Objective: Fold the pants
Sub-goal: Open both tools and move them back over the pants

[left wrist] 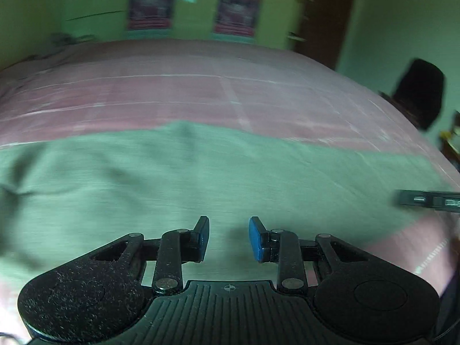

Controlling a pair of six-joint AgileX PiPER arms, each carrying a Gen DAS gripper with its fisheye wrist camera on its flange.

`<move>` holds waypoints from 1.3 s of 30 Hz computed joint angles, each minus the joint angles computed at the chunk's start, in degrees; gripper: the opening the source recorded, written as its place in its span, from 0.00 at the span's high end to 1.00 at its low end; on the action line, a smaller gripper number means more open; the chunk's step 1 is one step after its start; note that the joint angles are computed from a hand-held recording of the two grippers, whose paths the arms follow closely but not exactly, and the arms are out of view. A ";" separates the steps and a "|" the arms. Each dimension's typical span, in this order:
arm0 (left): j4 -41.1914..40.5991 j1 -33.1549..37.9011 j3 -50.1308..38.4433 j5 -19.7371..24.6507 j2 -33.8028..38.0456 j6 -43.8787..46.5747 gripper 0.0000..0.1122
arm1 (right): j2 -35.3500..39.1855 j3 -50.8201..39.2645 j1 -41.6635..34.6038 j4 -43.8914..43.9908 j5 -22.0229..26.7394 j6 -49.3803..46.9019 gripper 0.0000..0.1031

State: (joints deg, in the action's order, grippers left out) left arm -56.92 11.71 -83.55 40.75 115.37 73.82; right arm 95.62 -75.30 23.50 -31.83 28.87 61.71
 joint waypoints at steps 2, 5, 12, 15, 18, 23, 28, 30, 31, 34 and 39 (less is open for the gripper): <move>-1.21 -4.00 2.83 -2.07 -0.60 -0.46 0.73 | 4.72 -4.43 3.00 1.35 -0.68 -1.23 0.85; -0.58 -8.39 6.53 -8.22 -0.39 1.64 0.72 | 9.57 -9.78 5.54 3.85 1.92 -4.65 0.87; 4.13 -4.93 1.96 -8.40 -0.13 -3.28 0.72 | -0.10 -0.79 -2.67 5.16 10.07 -6.57 0.88; 8.74 -3.38 -2.06 -6.98 3.41 -7.73 0.72 | -5.85 5.31 -12.67 12.15 9.70 -11.75 1.00; 6.50 -2.74 -0.99 -7.40 2.63 -6.31 0.72 | -9.41 9.25 -17.18 7.56 10.67 -7.61 1.00; 8.57 -6.76 -1.81 -8.68 3.98 -5.59 0.71 | -14.88 16.22 -20.47 4.63 5.58 -2.71 0.79; 7.19 -9.54 -8.36 -6.69 5.34 -7.85 0.71 | -10.04 11.47 -18.68 3.00 5.15 -0.88 0.83; 12.20 -11.66 -16.00 -3.74 8.73 -14.37 0.71 | -7.99 8.29 -18.35 4.07 2.11 -3.67 0.83; 14.77 -12.65 -20.56 -1.59 11.02 -17.93 0.71 | -5.69 5.56 -17.61 4.59 1.48 -5.34 0.82; 22.21 -15.99 -32.72 2.74 17.93 -26.08 0.65 | 1.67 -3.29 -17.18 11.85 0.00 -14.78 0.80; 31.87 -17.65 -41.47 3.16 24.71 -33.14 0.29 | 11.58 -14.28 -18.46 21.72 7.72 -28.99 0.89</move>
